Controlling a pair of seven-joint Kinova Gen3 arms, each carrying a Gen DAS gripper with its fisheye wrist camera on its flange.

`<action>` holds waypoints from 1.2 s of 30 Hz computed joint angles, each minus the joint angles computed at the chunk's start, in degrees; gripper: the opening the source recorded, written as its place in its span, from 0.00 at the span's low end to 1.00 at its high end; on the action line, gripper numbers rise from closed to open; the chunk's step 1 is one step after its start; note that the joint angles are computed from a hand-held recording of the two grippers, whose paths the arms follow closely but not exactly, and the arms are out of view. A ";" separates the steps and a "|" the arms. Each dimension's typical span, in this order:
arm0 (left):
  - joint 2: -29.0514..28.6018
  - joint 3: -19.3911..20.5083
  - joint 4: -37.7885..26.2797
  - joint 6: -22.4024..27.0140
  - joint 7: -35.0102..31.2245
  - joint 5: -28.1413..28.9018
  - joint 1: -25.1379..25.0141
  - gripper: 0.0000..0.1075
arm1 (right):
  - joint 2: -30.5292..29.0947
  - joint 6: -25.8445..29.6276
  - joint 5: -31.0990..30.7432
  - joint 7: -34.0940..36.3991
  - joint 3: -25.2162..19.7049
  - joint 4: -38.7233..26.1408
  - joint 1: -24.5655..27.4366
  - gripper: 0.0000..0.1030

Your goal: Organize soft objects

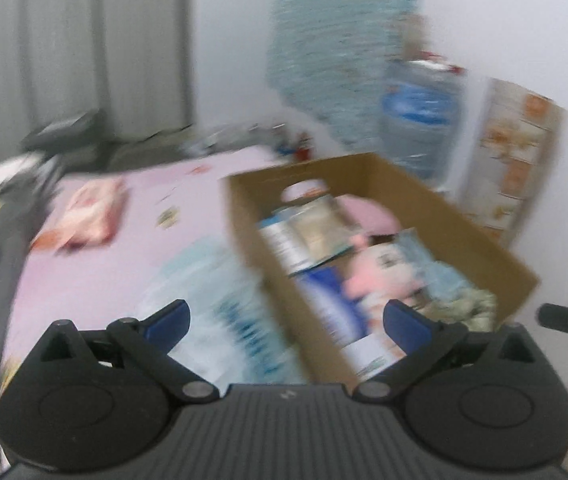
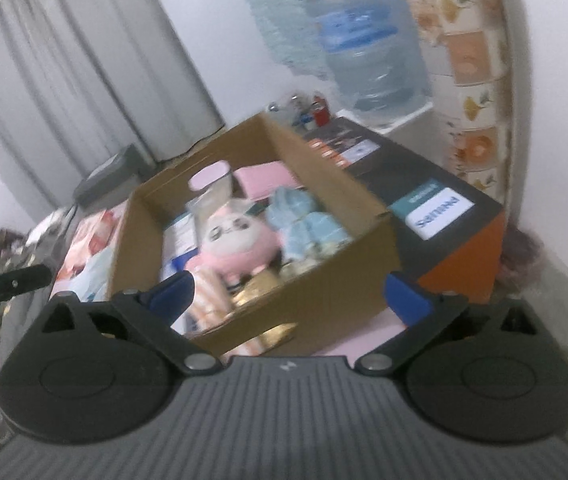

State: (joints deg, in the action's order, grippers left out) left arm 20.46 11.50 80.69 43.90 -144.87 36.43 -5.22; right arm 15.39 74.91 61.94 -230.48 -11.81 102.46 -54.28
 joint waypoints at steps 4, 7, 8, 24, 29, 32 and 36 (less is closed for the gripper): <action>0.48 -3.48 -0.48 0.71 7.59 -4.62 0.49 0.96 | 3.52 1.85 -1.91 7.59 0.59 -7.87 -0.41 0.99; 1.75 -4.17 -2.45 3.81 11.26 -7.68 -0.03 0.96 | 6.47 3.72 -3.36 14.07 1.91 -14.28 -1.84 0.99; 1.86 -3.96 -2.36 3.95 11.40 -7.68 -0.64 0.96 | 7.37 4.07 -3.60 15.74 2.41 -16.27 -2.57 0.99; -2.56 -2.78 10.11 -3.64 6.06 -7.81 -1.47 0.96 | 18.00 2.96 -14.71 39.86 10.03 -35.38 -4.92 0.99; -1.98 -3.73 9.03 -2.71 9.20 -9.41 -0.45 0.95 | 18.92 1.29 -18.06 43.10 11.67 -36.68 -4.60 0.99; -1.43 -3.55 8.21 -1.46 9.72 -8.73 -1.14 0.95 | 18.59 0.20 -19.39 43.43 12.20 -35.95 -4.18 0.99; -1.73 -3.60 8.68 -2.47 9.99 -9.54 -0.60 0.95 | 18.38 -0.71 -20.14 43.68 12.59 -35.28 -3.90 0.99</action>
